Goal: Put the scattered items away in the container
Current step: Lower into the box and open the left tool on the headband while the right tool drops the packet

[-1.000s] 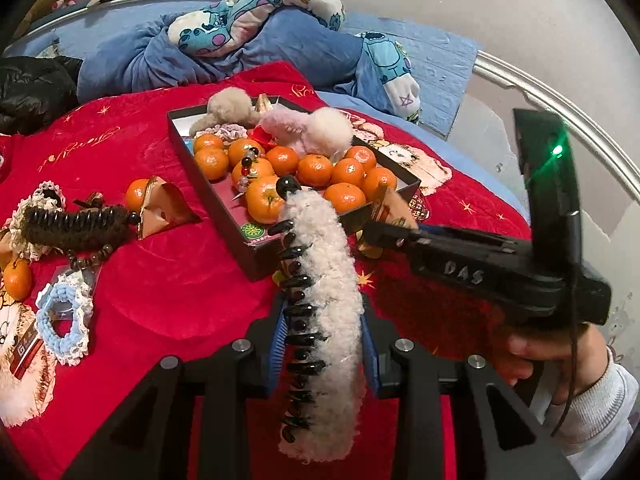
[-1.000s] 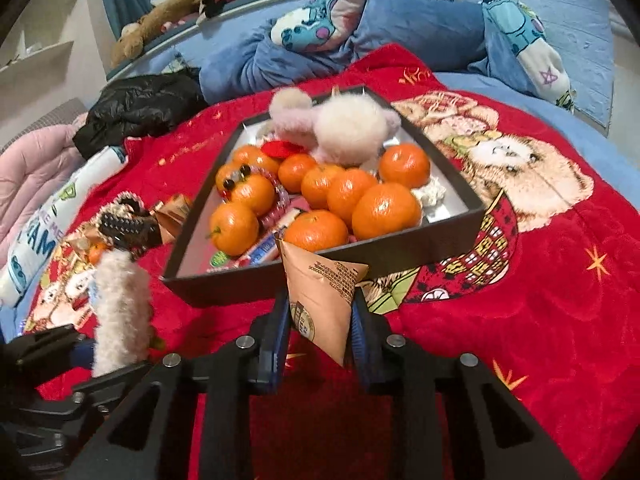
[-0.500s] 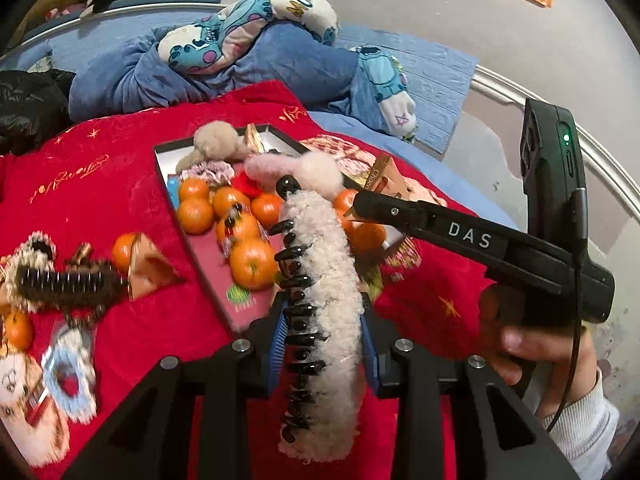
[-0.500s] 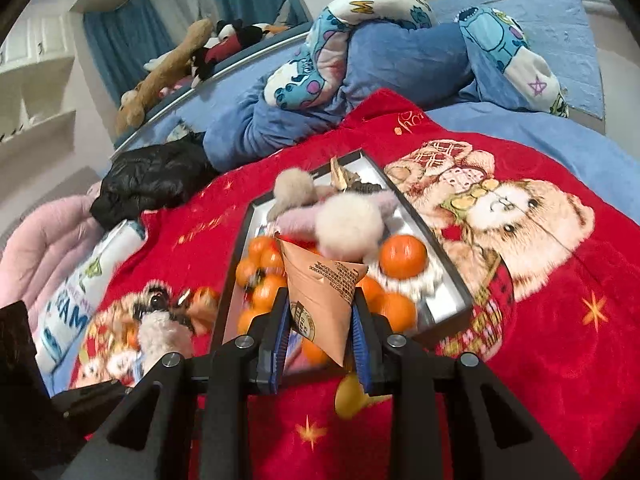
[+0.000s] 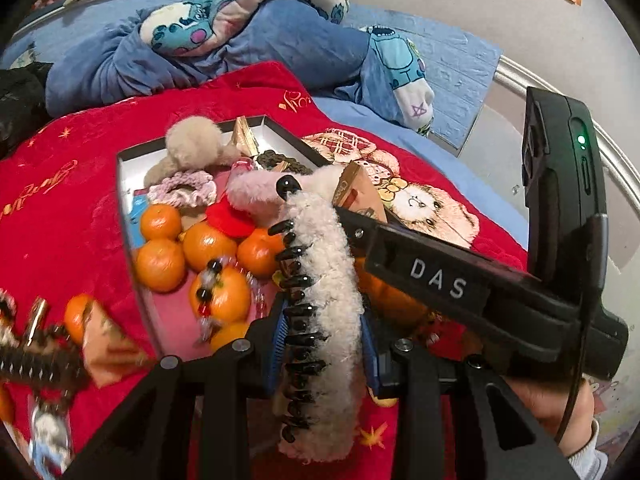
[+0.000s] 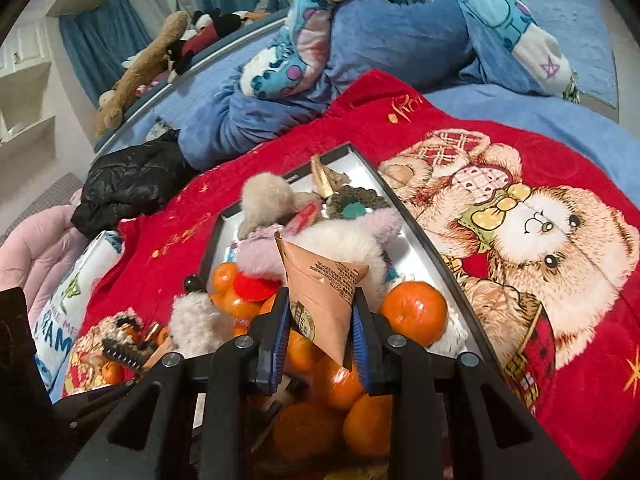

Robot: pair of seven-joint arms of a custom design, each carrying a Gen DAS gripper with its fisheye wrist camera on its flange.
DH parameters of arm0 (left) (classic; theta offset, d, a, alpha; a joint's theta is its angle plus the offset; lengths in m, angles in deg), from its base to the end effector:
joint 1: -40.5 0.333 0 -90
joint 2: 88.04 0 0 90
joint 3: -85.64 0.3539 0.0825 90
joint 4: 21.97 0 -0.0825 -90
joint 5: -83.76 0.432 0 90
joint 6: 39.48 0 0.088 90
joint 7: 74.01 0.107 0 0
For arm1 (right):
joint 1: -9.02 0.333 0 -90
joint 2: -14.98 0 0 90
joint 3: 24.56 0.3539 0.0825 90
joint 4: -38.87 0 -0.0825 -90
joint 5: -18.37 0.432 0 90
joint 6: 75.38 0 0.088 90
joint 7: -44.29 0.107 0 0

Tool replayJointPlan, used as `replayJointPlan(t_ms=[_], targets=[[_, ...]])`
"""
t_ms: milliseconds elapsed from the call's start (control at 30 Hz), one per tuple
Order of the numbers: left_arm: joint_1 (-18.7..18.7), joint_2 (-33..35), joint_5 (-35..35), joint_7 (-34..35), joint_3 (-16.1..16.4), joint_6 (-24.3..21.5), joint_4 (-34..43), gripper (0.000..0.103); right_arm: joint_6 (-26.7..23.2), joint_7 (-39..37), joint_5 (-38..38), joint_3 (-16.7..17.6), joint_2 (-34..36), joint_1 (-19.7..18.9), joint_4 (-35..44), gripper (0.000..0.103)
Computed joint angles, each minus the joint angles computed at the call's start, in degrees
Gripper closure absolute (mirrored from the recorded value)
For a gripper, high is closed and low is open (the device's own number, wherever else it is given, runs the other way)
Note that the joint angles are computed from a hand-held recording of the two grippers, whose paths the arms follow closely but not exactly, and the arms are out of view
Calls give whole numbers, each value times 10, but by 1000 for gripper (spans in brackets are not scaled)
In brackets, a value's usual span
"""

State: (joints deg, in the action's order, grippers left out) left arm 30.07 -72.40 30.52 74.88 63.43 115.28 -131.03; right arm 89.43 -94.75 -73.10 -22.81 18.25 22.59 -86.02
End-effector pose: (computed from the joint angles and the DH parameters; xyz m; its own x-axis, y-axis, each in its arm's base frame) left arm 0.6114 -0.3373 0.4240 -0.7614 -0.5961 0.2546 -0.5736 0.4367 -0.6930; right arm 0.5556 0.2110 0.4005 -0.3327 -0.8632 -0.3796 -0.4915 0.5023 -0.7114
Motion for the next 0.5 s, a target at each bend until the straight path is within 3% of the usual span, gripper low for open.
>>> replayJointPlan(t_ms=[167,500], targets=[[-8,49,39,-34,0,7,56,70,15,68,-55,-6,11,-9,14,76],[20,86,50,-38,-39,21,86,70,20,29,-30,-7,26,-10,28,76]])
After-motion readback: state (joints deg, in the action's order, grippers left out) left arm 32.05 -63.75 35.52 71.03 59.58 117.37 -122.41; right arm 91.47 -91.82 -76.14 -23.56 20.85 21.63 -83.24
